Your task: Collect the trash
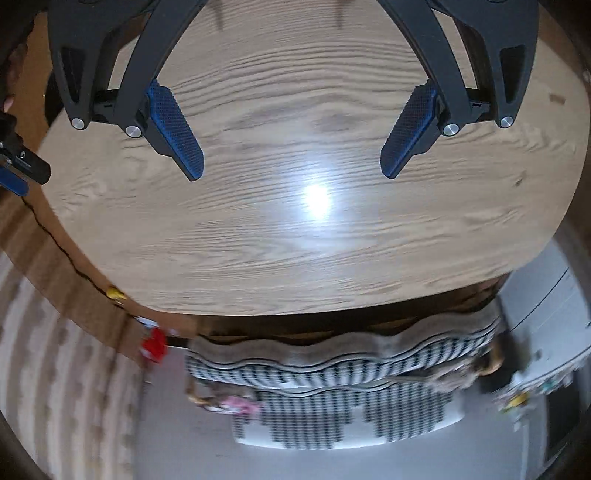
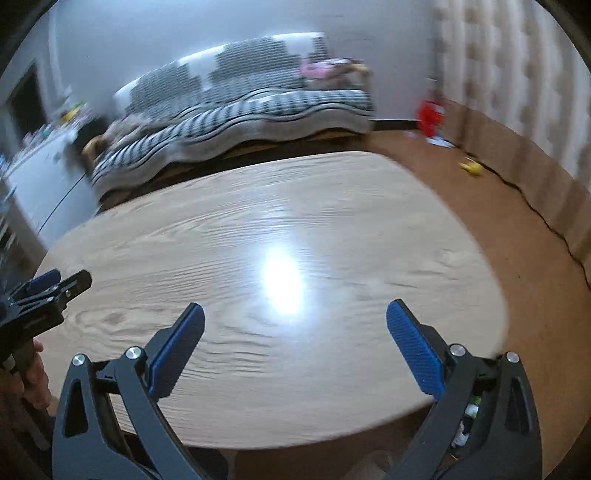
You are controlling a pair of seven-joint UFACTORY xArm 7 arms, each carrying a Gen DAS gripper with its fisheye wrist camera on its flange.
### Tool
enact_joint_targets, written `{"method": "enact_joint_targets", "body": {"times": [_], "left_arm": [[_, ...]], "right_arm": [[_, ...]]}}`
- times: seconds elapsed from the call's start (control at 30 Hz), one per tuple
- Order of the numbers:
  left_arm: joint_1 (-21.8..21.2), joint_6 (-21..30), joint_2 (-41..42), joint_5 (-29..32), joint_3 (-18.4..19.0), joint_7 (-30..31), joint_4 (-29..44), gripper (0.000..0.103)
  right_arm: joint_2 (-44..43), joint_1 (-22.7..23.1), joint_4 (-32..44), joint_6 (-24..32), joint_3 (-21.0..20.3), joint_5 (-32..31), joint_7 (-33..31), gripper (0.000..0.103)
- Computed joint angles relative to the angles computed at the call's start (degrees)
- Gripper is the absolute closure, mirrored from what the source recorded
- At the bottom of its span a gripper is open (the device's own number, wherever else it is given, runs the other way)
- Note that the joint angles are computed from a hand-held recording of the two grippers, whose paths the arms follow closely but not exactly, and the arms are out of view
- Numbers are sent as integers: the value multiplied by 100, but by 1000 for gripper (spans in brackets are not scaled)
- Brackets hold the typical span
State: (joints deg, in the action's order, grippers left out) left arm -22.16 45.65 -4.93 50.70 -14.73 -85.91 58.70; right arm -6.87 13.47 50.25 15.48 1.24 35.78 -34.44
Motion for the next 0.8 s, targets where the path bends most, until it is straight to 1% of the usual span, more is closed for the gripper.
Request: {"method": "enact_joint_targets", "body": {"times": [0.03, 0.1, 0.17, 0.27, 0.4, 0.5, 0.53, 0.6, 0.73, 0.8], "left_arm": [[35, 30, -229, -28, 46, -45, -253, 9], [169, 8, -594, -81, 86, -138, -671, 9], [353, -95, -950, -222, 106, -168, -1057, 9], [640, -268, -1332, -369, 109, -149, -1477, 9], [1027, -439, -1513, -378, 15, -62, -1722, 9], [1228, -612, -1552, -435, -40, 50, -1834, 9], [1288, -645, -1565, -435, -56, 88, -1864, 9], [1387, -699, -1602, -415, -105, 120, -1932, 9], [1492, -793, -1620, -452, -155, 171, -2009, 9], [1542, -824, -1633, -456, -175, 181, -2030, 9]], "right_arm": [[84, 68, 69, -6, 127, -114, 126, 8], [219, 215, 173, -7, 293, -152, 260, 8], [416, 332, 367, 33, 476, -327, 490, 8], [566, 444, 464, -46, 673, -677, 808, 8], [851, 547, 649, -145, 831, -1200, 1373, 8], [868, 556, 532, -318, 892, -1263, 1426, 8], [933, 565, 558, -335, 875, -1508, 1642, 8], [1035, 529, 658, -302, 911, -1503, 1633, 8], [1209, 520, 812, -306, 930, -1832, 1953, 8], [1235, 480, 843, -290, 969, -1829, 1959, 8]]}}
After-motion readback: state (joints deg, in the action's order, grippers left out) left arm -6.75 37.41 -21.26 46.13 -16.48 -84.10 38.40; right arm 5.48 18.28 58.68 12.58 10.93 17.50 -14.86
